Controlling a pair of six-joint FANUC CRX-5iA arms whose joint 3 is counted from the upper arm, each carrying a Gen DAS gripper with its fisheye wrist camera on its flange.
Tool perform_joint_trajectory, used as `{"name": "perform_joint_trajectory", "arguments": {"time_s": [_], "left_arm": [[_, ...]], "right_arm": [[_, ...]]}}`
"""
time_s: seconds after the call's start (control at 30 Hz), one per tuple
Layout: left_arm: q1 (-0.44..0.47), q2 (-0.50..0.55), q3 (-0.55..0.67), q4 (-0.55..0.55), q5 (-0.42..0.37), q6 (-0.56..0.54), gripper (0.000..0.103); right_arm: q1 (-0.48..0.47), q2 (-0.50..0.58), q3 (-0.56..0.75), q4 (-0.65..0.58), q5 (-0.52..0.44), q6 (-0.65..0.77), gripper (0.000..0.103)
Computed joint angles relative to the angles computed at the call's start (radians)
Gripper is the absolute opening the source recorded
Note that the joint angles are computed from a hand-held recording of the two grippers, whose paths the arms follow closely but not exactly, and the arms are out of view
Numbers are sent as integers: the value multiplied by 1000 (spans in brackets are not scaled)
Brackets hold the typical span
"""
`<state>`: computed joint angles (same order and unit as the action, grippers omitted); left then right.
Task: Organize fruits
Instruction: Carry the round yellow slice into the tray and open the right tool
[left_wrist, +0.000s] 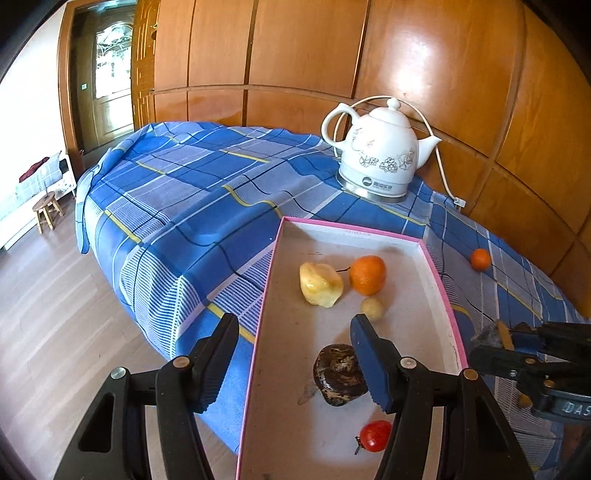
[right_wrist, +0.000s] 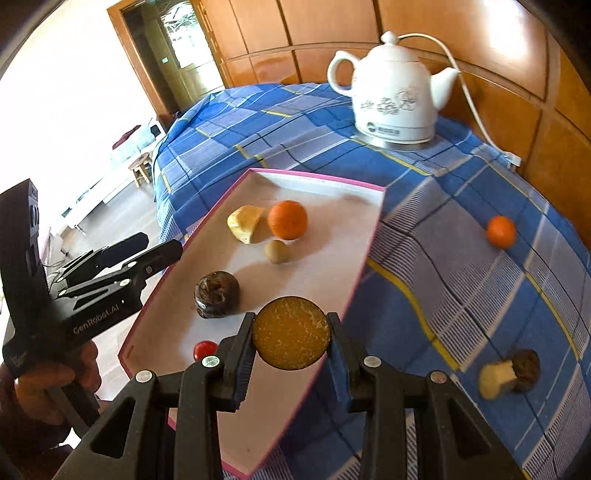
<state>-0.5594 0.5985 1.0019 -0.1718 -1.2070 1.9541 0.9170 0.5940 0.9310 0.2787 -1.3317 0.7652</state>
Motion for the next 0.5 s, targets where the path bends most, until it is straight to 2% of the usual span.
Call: {"name": "perform_joint_trajectory", "arguments": {"time_s": [0.2, 0.3, 0.37, 0.5], "left_arm": [[2, -6, -17, 19, 14, -13, 63], [1, -8, -24, 25, 16, -21, 63], [2, -9, -28, 31, 16, -25, 63], [4, -9, -35, 39, 16, -26, 63]], "right_arm": [[-31, 157, 251, -4, -105, 19, 37], [-55, 205, 332, -29, -130, 11, 37], [-61, 204, 324, -30, -124, -12, 38], [-64, 132, 189, -34, -42, -54, 41]]}}
